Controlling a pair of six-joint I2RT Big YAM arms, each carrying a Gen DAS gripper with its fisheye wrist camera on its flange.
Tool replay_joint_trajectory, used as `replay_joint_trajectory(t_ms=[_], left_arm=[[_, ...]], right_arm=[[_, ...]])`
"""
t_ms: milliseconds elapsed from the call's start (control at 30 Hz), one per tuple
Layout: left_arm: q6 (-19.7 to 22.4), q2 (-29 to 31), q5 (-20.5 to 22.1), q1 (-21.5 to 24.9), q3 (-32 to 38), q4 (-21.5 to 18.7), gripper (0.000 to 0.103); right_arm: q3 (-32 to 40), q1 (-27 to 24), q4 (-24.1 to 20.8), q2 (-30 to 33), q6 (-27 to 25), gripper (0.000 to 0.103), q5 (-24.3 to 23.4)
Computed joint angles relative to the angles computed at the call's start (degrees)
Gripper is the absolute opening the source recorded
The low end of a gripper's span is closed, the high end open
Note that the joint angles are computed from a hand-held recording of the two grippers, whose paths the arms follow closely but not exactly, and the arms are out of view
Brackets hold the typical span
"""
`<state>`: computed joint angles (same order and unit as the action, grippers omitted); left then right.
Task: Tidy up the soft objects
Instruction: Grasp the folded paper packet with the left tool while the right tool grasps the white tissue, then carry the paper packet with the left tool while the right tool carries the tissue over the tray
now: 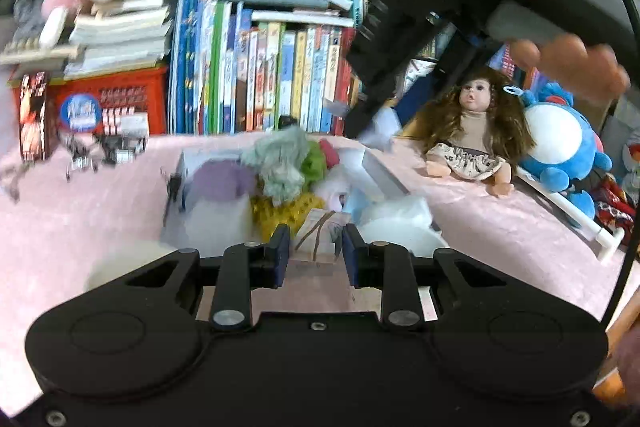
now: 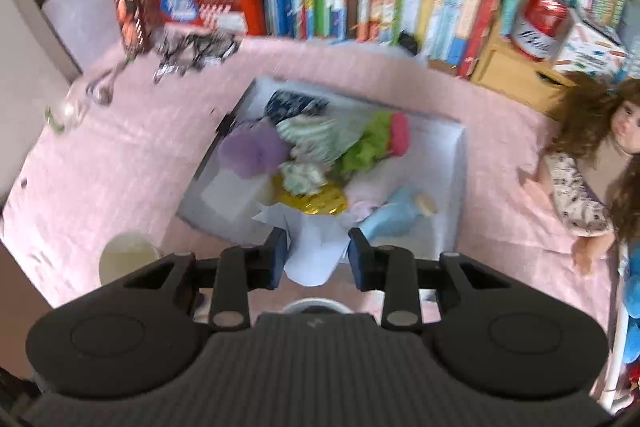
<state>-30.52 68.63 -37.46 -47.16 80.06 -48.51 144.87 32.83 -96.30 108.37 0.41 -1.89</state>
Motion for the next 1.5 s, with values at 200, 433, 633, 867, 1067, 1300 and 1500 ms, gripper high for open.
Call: replay_joint_trajectory(t_ms=[200, 433, 633, 867, 1067, 1300, 1500], left_arm=[[3.5, 2.1, 11.7, 6.6, 8.4, -5.1, 0.026], [3.0, 9.3, 19.0, 13.4, 18.0, -13.4, 0.026], [-0.9, 15.1, 24.3, 17.3, 22.8, -18.4, 0.026], [-3.0, 20.1, 24.9, 18.6, 26.3, -22.2, 0.026], [-4.3, 23.1, 23.9, 19.6, 29.7, -24.7, 0.026], [-4.3, 25.5, 24.0, 20.9, 32.1, -27.6, 0.026], [-4.2, 25.8, 25.2, 21.5, 32.1, -27.7, 0.026]], right_arm=[[-12.8, -3.3, 12.2, -7.6, 4.0, 0.038, 0.4], [-20.8, -6.2, 21.1, -11.3, 7.4, 0.039, -0.2], [-24.7, -8.2, 25.2, -10.8, 9.6, 0.039, -2.6], [-28.6, -8.7, 29.9, -9.5, 9.3, 0.039, -3.7], [-29.4, -9.0, 31.9, -8.4, 10.5, 0.039, -5.7], [-28.2, -8.7, 30.7, -6.6, 9.4, 0.039, -4.9], [-28.3, -8.9, 30.6, -5.6, 10.0, 0.039, -5.1]])
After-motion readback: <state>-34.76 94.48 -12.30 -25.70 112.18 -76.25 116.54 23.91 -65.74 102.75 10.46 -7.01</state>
